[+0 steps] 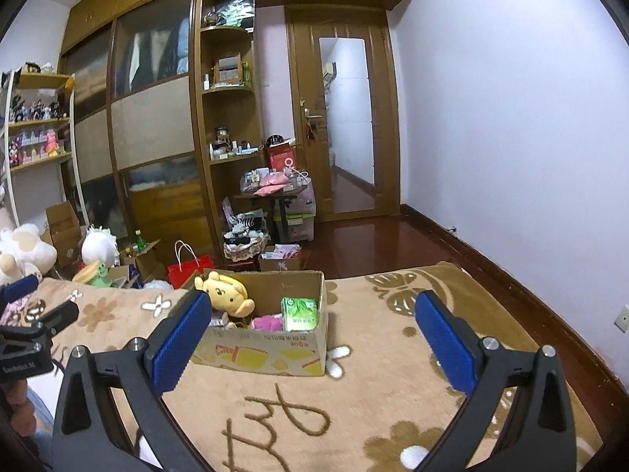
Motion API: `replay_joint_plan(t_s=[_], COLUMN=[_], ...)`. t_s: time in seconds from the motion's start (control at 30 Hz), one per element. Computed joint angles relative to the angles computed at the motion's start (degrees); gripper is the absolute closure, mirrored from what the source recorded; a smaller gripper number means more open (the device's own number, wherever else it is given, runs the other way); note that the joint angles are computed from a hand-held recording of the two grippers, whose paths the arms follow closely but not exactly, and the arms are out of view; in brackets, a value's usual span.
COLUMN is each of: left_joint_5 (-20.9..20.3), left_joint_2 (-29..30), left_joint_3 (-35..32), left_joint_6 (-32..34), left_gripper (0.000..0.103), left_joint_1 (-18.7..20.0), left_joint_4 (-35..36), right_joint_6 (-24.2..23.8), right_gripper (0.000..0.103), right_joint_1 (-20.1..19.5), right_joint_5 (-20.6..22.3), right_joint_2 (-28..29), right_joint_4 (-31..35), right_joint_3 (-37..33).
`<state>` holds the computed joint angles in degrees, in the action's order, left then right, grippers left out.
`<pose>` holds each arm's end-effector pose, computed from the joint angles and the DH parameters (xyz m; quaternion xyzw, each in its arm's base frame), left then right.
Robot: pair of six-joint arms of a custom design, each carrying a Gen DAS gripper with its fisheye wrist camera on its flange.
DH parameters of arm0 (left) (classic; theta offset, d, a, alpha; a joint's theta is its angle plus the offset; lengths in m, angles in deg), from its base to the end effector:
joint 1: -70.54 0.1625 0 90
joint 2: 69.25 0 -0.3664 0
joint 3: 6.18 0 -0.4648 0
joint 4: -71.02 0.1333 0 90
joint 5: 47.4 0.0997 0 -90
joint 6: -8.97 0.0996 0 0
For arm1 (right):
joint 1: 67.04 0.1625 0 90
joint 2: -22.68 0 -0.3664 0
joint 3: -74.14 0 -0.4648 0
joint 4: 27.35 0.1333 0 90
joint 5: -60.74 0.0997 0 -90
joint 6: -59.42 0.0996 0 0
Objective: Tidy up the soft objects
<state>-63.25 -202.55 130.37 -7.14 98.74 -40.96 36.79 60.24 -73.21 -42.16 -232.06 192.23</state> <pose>-0.1702 -0.3512 0.4091 0.2152 0.7635 -0.4749 0.3809 0.3809 -0.3944 0.1750 0.2324 -0.7861 0.5110 0.2586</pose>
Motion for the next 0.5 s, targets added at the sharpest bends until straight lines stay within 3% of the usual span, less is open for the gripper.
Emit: replay_joint_plan(t_s=[0.17, 0.5], left_joint_5=[-0.6, -1.4], left_joint_2=[1.0, 2.9], left_joint_3=[-0.2, 1.5], left_joint_6=[0.5, 7.2], left_gripper=[0.001, 0.001], left_joint_1=[1.3, 2.9], left_joint_4=[-0.3, -8.4], right_joint_6=[-2.4, -1.8], right_gripper=[0.000, 0.000], right_joint_1=[-0.3, -1.5], right_joint_5=[-1.7, -0.4], right_joint_2=[1.8, 2.7], right_joint_4=[-2.4, -1.2], right_joint_3=[0.1, 0.8])
